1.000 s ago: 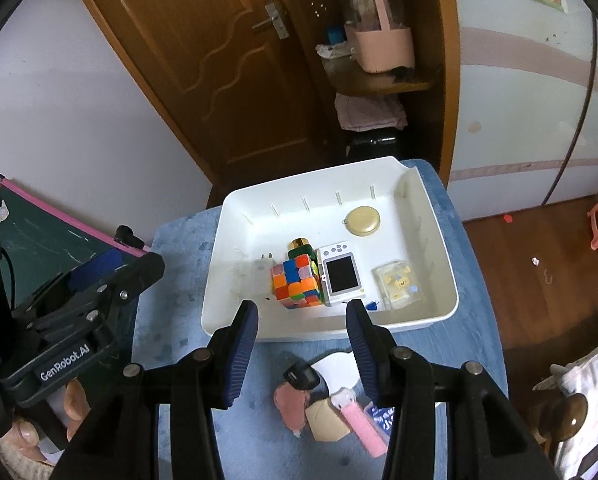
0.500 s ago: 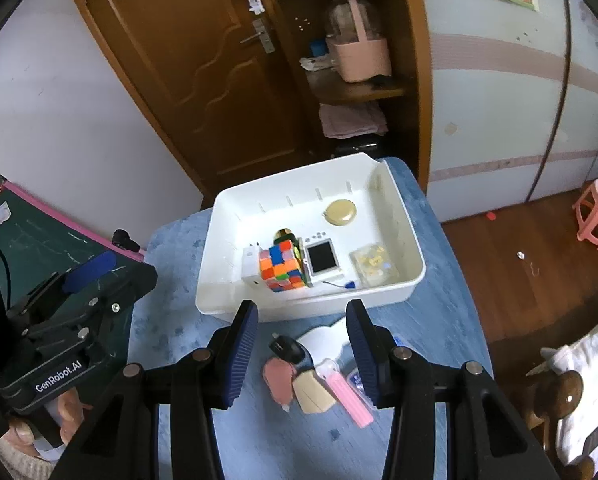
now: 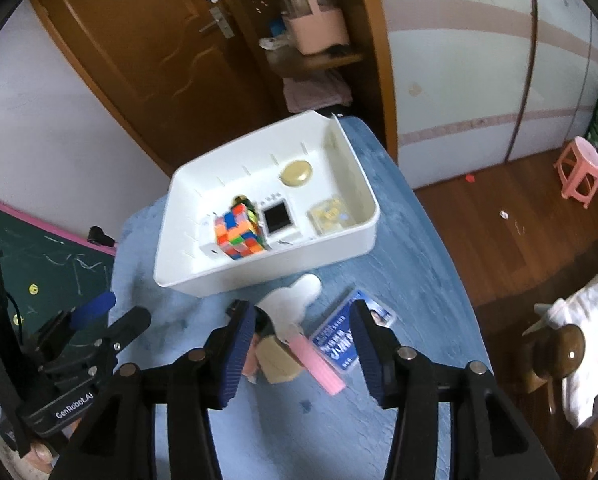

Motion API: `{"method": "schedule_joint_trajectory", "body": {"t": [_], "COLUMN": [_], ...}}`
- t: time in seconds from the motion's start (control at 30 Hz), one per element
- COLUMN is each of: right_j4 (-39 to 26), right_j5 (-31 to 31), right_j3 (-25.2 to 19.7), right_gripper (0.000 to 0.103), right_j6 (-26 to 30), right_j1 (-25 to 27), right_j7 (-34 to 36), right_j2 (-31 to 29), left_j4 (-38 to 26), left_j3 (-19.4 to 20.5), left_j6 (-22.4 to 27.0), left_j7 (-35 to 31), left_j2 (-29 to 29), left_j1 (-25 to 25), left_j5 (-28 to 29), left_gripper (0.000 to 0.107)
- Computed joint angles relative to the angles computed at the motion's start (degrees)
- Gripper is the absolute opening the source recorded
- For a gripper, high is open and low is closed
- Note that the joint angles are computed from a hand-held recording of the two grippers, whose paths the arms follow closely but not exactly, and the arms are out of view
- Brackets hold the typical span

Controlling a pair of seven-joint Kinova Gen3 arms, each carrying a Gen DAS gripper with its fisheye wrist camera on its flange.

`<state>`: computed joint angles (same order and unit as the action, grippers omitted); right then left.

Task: Organize rigid objects
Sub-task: 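Grasp the pink round compact with the left tool while the right tool grasps the blue-labelled clear box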

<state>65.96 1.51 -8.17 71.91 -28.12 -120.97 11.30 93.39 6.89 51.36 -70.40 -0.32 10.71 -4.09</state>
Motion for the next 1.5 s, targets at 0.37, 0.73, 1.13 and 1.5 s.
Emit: {"method": "schedule_joint_trajectory", "body": {"t": [0.37,0.73,1.13,1.5], "right_j4": [3.13,2.87,-1.43,-6.11], "right_j5": [-1.38,-7.72,-7.23,-7.00], "right_j3": [0.75,1.59,2.33,2.61], "right_gripper": [0.056,0.056,0.067,0.076], "right_j6": [1.37,1.98,5.93,10.01], "right_j1": [1.04,3.69,3.44,2.84], "right_j7": [-2.62,-5.60,-8.27,-7.95], "right_j2": [3.87,10.86,15.37,19.56], "left_j4": [3.99,3.04,1.36,0.31], "left_j3": [-0.82,-2.81,-2.87,-3.38], "left_j6": [0.13,0.62,1.63,2.79], "left_j7": [4.47,12.13,17.78,22.75], "left_j2": [4.27,10.66,15.20,17.25], "left_j1": [-0.04,-2.12,0.38,4.39], "left_j5": [2.26,8.00,5.52,-0.44], "left_gripper": [0.076,0.076,0.076,0.076]}}
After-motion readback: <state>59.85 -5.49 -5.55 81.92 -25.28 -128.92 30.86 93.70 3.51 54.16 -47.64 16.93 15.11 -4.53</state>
